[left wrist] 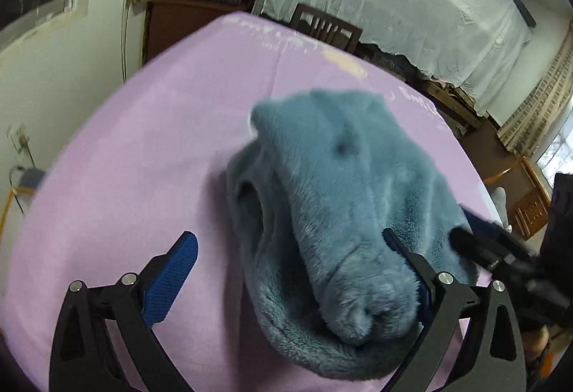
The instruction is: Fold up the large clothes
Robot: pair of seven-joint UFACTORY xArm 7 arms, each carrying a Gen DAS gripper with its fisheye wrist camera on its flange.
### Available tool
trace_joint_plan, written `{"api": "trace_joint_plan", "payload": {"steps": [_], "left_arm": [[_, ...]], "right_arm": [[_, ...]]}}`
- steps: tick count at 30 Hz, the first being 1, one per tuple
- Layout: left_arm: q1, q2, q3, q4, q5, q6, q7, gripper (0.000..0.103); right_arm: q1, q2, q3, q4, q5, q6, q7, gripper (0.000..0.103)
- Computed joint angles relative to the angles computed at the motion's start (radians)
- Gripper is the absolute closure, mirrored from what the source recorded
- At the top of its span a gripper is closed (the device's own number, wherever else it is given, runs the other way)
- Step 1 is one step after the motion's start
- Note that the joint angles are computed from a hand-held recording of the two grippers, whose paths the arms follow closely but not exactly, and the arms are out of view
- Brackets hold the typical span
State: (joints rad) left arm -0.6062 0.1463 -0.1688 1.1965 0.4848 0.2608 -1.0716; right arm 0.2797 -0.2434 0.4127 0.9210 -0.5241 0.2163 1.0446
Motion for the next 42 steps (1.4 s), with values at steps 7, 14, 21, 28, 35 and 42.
{"api": "trace_joint_plan", "payload": {"steps": [7, 14, 21, 28, 35, 42], "left_arm": [[-0.064, 0.006, 0.040, 0.007, 0.215, 0.052, -0.185, 0.003], [-0.092, -0.025, -0.019, 0.057, 0.382, 0.291, -0.313, 0.003], [-0.111, -0.078, -0.100, 0.075, 0.453, 0.482, -0.328, 0.003], [-0.148, -0.143, -0.179, 0.064, 0.534, 0.680, -0.370, 0.003], [-0.136, -0.241, -0.244, 0.004, 0.580, 0.714, -0.441, 0.003], [-0.099, -0.272, -0.273, -0.019, 0.575, 0.665, -0.477, 0.003]], "right_arm": [[0.089, 0.075, -0.070, -0.062, 0.123, -0.041, -0.064, 0.029], [0.074, 0.065, -0.048, -0.051, 0.077, -0.005, -0.037, 0.027], [0.083, -0.022, -0.013, -0.045, 0.081, 0.139, -0.008, 0.018], [0.071, -0.116, 0.080, -0.048, -0.011, 0.254, 0.109, 0.012], [0.071, -0.259, 0.137, -0.091, -0.020, 0.300, 0.197, 0.008], [0.071, -0.400, 0.125, -0.155, 0.086, 0.204, 0.183, 0.004]]}}
